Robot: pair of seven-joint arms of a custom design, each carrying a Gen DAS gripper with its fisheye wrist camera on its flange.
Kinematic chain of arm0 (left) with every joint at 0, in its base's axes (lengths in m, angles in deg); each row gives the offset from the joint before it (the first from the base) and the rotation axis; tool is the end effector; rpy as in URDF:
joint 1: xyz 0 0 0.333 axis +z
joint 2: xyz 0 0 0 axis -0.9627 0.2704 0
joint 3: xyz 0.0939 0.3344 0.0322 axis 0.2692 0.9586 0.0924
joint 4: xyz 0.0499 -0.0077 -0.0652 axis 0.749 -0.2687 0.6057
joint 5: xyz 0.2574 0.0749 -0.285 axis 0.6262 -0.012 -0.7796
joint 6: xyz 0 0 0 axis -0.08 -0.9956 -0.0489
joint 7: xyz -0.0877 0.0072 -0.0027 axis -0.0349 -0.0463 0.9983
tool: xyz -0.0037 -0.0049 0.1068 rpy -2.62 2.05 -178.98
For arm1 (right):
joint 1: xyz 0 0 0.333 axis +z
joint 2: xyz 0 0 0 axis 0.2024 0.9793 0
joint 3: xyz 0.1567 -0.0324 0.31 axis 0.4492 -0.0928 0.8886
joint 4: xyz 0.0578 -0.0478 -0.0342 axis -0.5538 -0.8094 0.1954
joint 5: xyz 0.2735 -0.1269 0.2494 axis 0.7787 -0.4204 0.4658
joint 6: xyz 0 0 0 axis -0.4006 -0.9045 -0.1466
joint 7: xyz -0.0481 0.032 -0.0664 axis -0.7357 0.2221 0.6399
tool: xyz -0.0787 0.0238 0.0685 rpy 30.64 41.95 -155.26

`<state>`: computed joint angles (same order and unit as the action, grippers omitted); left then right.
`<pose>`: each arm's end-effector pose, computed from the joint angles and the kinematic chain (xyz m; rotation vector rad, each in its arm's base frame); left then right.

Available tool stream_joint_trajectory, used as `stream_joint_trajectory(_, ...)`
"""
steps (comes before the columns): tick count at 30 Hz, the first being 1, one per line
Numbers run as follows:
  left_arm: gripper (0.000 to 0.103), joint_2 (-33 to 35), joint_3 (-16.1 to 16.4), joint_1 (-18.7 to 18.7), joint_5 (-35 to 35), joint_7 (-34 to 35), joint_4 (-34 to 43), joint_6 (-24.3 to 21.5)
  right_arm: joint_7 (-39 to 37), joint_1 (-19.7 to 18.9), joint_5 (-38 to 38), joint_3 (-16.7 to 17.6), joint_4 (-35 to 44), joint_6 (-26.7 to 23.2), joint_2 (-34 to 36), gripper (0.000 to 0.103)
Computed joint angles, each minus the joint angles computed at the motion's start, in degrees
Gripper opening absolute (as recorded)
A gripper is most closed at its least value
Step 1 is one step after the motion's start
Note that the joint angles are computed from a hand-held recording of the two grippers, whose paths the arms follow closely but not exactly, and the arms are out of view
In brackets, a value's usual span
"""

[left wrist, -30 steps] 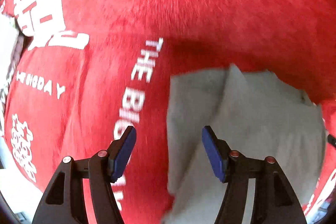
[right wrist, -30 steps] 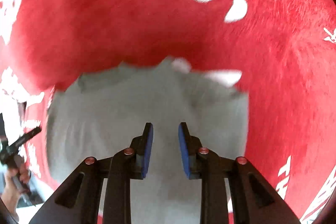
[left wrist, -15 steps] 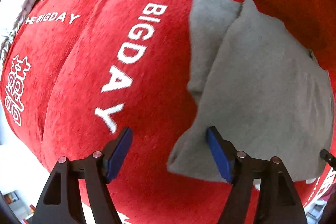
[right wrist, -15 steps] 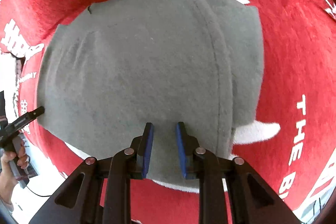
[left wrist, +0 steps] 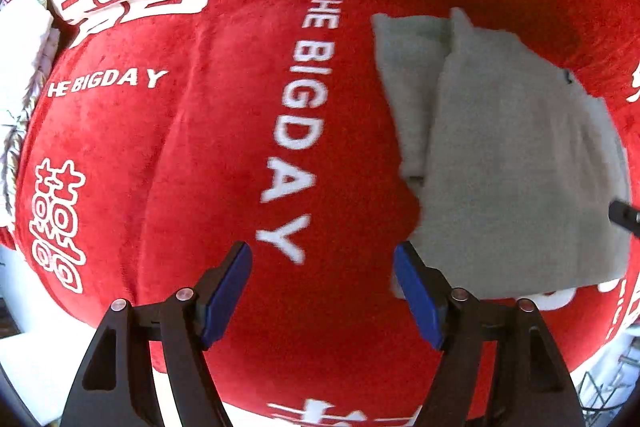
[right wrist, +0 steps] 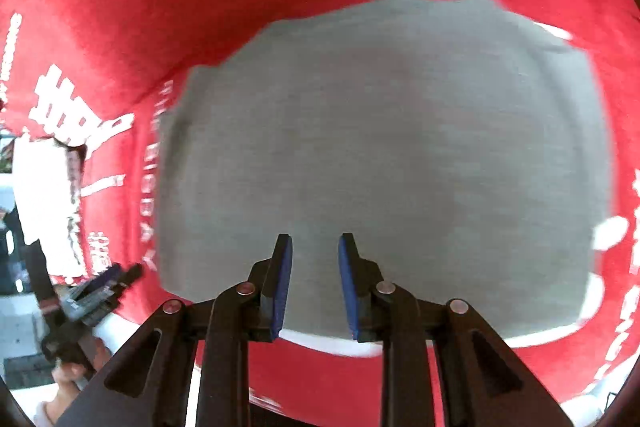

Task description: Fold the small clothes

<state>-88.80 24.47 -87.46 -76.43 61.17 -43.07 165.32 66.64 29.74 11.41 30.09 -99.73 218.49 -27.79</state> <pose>0.4637 -0.2273 0.4399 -2.0652 2.2534 -0.0717 0.4783 0.1886 0.3808 -1.5510 2.2837 0.3047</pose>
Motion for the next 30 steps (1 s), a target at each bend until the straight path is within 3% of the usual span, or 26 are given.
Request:
stream_joint_trajectory(1, 0.078, 0.06, 0.09, 0.2, 0.95, -0.3, 0.0, -0.27, -0.77, 0.69, 1.6, 0.68, 2.87, 0.37, 2.66, 0.026)
stream_joint_trajectory(3, 0.097, -0.35, 0.14, 0.69, 4.4, -2.07, -0.49, -0.22, -1.26, 1.26, 2.69, 1.78, 7.25, 0.8, 6.57, 0.026)
stream_joint_trajectory(6, 0.097, -1.12, 0.6, 1.31, 5.74, -2.45, -1.33, 0.53, -0.96, 1.88, 2.29, 3.48, 13.84, 1.69, 12.45, 0.031)
stream_joint_trajectory(8, 0.097, -1.13, 1.3, 1.82, 3.44, -1.2, -1.47, 0.71, -0.25, 1.75, 3.53, 4.83, 17.67, 1.72, 15.7, 0.046)
stream_joint_trajectory(10, 0.097, -1.03, 1.81, 2.42, 1.72, -0.53, -1.74, 1.06, 0.39, 1.57, 5.2, 6.0, 20.37, 2.44, 18.19, 0.052)
stream_joint_trajectory(16, 0.097, -0.94, 1.78, 3.46, 2.69, -0.57, -2.43, 0.31, 5.2, 1.63, 4.71, 6.8, 24.75, 6.37, 23.1, 0.053)
stream_joint_trajectory(18, 0.097, -1.23, 2.07, 3.62, 1.41, 0.59, -2.97, 0.81, 10.16, 2.93, 1.04, 5.08, 25.34, 6.42, 23.61, 0.052)
stream_joint_trajectory(19, 0.097, -1.45, 2.28, 3.67, 0.16, 1.56, -3.21, 1.07, 14.81, 4.63, -2.58, 3.17, 26.25, 6.32, 24.42, 0.045)
stream_joint_trajectory(20, 0.097, -1.73, 2.51, 3.79, -1.0, 2.38, -3.43, 1.37, 18.25, 5.35, -4.56, 2.28, 26.43, 6.91, 24.9, 0.026)
stream_joint_trajectory(22, 0.097, -2.05, 2.68, 4.15, -1.65, 2.69, -3.71, 1.94, 18.97, 3.32, -3.36, 4.61, 26.88, 8.54, 26.37, 0.012)
stream_joint_trajectory(26, 0.097, -2.31, 3.09, 4.79, -3.25, 3.54, -3.98, 2.8, 15.62, 0.73, -4.29, 8.17, 31.12, 5.71, 30.83, 0.011)
stream_joint_trajectory(28, 0.097, -1.7, 3.15, 5.02, -3.92, 3.82, -3.42, 2.17, 15.28, 1.0, -5.3, 8.04, 31.72, 5.47, 31.12, 0.011)
stream_joint_trajectory(30, 0.097, -1.46, 3.02, 5.21, -3.61, 3.12, -3.25, 2.45, 11.32, -1.45, -2.89, 10.72, 31.98, 4.4, 31.22, 0.011)
